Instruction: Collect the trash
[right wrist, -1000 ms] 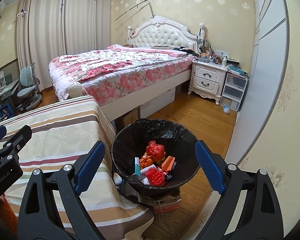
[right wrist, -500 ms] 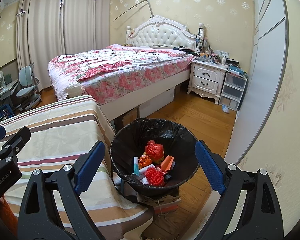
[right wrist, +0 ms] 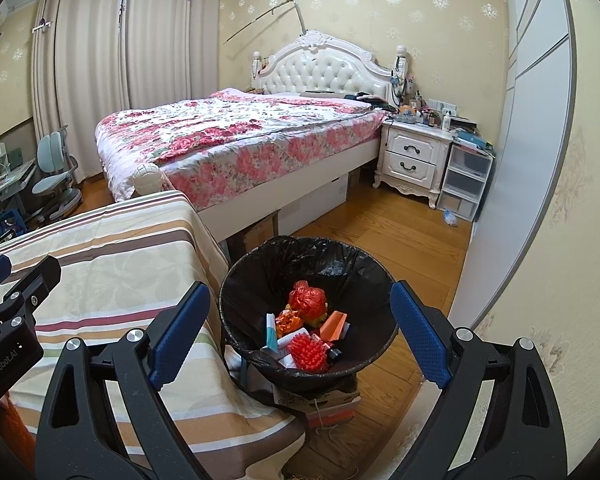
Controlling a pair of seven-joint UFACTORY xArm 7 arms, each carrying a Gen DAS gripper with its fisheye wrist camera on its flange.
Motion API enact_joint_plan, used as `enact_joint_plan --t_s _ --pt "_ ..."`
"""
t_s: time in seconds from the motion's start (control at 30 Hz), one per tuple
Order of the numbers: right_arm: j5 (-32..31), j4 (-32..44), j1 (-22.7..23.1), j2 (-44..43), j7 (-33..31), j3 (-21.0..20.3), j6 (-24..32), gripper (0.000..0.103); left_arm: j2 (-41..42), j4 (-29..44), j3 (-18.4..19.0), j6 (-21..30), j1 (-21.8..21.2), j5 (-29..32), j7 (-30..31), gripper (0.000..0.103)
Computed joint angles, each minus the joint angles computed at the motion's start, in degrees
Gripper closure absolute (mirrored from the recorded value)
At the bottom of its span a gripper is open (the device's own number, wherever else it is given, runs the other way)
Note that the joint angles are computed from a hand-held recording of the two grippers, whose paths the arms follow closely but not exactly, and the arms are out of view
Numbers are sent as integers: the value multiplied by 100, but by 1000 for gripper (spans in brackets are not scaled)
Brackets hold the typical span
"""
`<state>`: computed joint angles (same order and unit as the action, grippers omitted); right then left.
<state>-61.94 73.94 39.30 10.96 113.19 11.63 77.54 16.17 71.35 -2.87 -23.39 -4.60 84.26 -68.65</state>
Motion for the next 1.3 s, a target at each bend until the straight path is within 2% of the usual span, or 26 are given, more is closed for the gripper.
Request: enact_joint_plan --t_s 1.0,1.07,1.3 --pt "6 -6 -4 -10 -7 2 -1 14 -15 -27 -38 -15 30 27 -41 19" --pt "6 -5 -7 -11 -16 2 -7 14 -65 -137 -31 -39 -1 -141 123 19" --pt "10 2 -5 -5 -14 1 -3 14 -254 -689 -292 73 75 -1335 1405 19"
